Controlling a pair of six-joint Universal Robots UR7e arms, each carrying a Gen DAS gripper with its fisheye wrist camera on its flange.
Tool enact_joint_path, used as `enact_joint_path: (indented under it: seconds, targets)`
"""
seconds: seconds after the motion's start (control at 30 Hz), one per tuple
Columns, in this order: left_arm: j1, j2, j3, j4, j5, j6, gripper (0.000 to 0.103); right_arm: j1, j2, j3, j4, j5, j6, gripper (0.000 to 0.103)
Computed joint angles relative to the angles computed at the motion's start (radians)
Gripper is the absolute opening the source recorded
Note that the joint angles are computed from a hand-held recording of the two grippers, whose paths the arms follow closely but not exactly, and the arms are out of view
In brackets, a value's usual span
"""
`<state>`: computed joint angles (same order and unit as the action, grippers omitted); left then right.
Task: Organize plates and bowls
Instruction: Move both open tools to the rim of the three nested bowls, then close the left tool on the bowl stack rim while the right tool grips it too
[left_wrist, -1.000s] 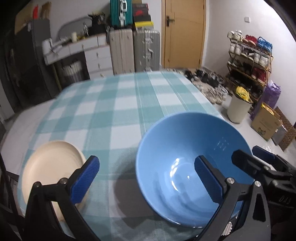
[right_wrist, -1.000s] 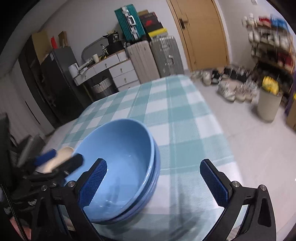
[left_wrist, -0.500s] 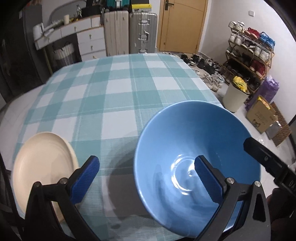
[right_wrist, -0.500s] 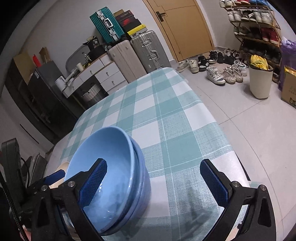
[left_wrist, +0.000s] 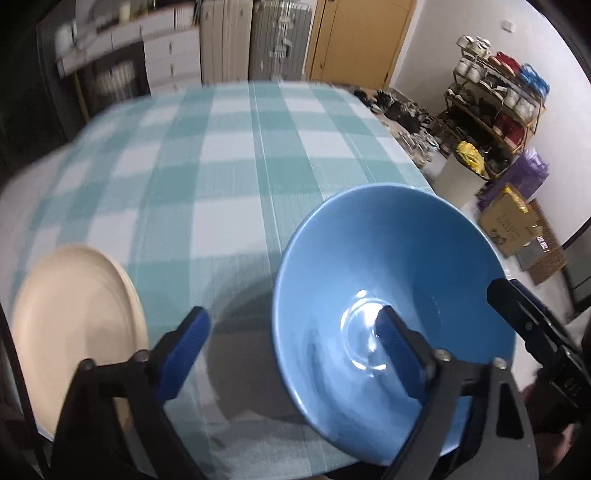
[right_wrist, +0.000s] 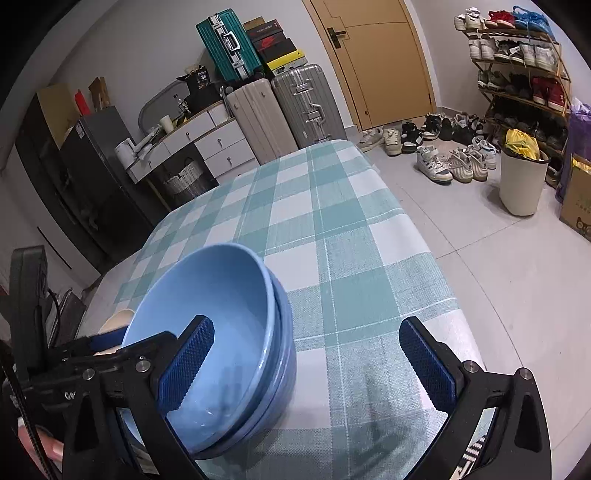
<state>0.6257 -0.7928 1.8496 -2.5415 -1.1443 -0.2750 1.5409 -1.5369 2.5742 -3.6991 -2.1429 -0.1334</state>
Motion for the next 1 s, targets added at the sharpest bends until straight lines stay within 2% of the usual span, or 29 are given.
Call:
enact_joint_path:
  seconds: [0.03, 0.1, 0.2, 0.27, 0.33, 0.73, 0.8, 0.87, 1.0]
  targets:
    - [0.014, 0.000, -0.013, 0.026, -0.029, -0.010, 0.083, 0.000, -0.001, 0.001, -0.003, -0.005, -0.002, 0.102]
    - [0.026, 0.003, -0.035, 0.077, -0.042, -0.036, 0.073, -0.007, -0.012, 0.005, 0.006, 0.001, 0.005, 0.102]
    - [0.038, 0.015, -0.075, 0.165, -0.062, -0.032, 0.070, -0.024, -0.032, 0.014, 0.019, 0.018, 0.031, 0.103]
    - [0.047, 0.020, -0.098, 0.220, -0.078, -0.042, 0.054, -0.033, -0.041, 0.017, 0.030, 0.026, 0.052, 0.103]
    - [0.054, 0.023, -0.120, 0.267, -0.094, -0.057, 0.047, -0.042, -0.049, 0.016, 0.058, 0.038, 0.062, 0.103]
    - [0.012, 0.014, -0.170, 0.391, -0.038, -0.098, 0.047, -0.037, -0.052, 0.017, 0.079, 0.035, 0.057, 0.103]
    - [0.009, 0.017, -0.183, 0.410, -0.046, -0.094, 0.042, -0.039, -0.054, 0.019, 0.080, 0.040, 0.060, 0.103]
    - [0.010, 0.027, -0.199, 0.436, -0.044, -0.104, 0.030, -0.040, -0.055, 0.020, 0.080, 0.041, 0.063, 0.103]
    - [0.010, 0.045, -0.223, 0.479, -0.032, -0.124, 0.016, -0.039, -0.053, 0.021, 0.073, 0.055, 0.063, 0.102]
